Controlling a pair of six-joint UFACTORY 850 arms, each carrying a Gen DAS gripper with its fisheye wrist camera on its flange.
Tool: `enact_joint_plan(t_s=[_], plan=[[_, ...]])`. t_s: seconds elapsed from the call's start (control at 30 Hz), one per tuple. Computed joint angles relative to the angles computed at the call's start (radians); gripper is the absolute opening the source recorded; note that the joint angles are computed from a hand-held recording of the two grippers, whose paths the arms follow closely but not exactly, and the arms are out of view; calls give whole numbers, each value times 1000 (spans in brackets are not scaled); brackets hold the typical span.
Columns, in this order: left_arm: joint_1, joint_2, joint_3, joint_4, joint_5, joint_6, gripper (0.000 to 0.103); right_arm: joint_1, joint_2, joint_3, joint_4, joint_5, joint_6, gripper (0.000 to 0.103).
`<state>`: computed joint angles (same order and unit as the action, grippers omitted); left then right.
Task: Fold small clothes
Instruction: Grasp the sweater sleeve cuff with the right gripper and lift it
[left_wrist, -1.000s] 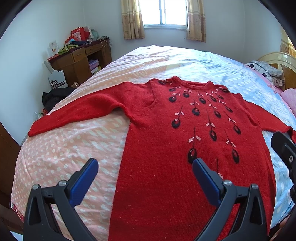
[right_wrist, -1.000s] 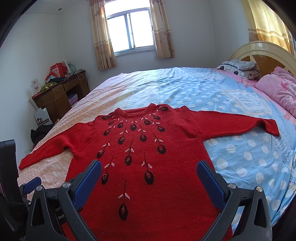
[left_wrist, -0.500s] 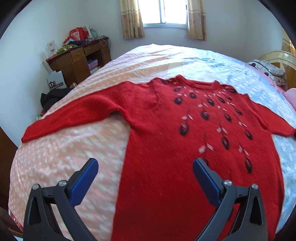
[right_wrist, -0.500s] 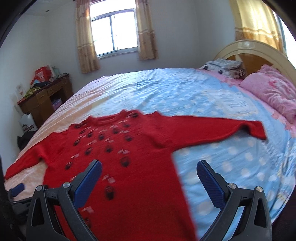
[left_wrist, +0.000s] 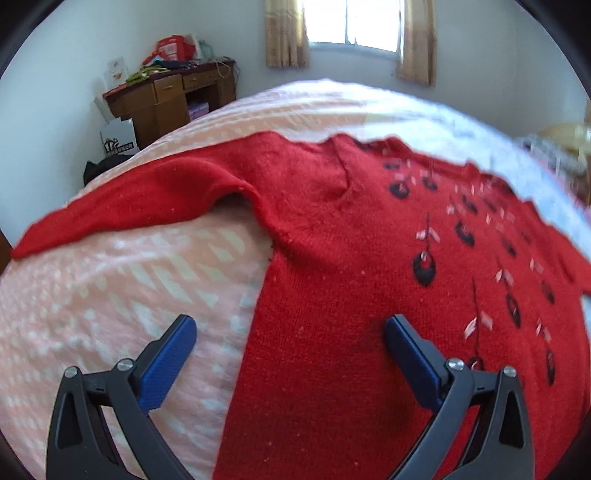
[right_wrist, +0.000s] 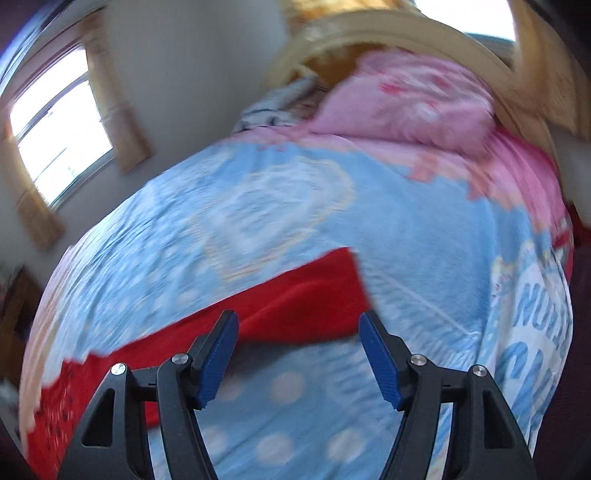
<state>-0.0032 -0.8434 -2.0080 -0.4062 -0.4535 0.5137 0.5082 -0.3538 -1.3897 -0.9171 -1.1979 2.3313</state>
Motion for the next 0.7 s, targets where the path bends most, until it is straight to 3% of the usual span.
enact_joint_plan(t_s=[0.07, 0.13, 0.27, 0.4, 0.5, 0.6, 0.7], plan=[[5, 8, 20, -47, 19, 25, 103, -29, 16, 39, 20, 47, -4, 57], [6, 25, 54, -83, 52, 64, 103, -60, 19, 63, 38, 112, -17, 56], [4, 40, 92, -140, 102, 124, 103, -98, -5, 62, 97, 159, -41, 56], [9, 26, 72, -186, 88, 156, 103, -98, -67, -8, 114, 74, -161, 56], [10, 27, 77, -214, 95, 183, 103, -103, -93, -44, 147, 23, -260, 30], [13, 28, 81, -236, 98, 205, 103, -112, -60, -14, 152, 57, -283, 10], [16, 30, 85, -263, 99, 232, 103, -109, -21, 1, 127, 83, -282, 7]])
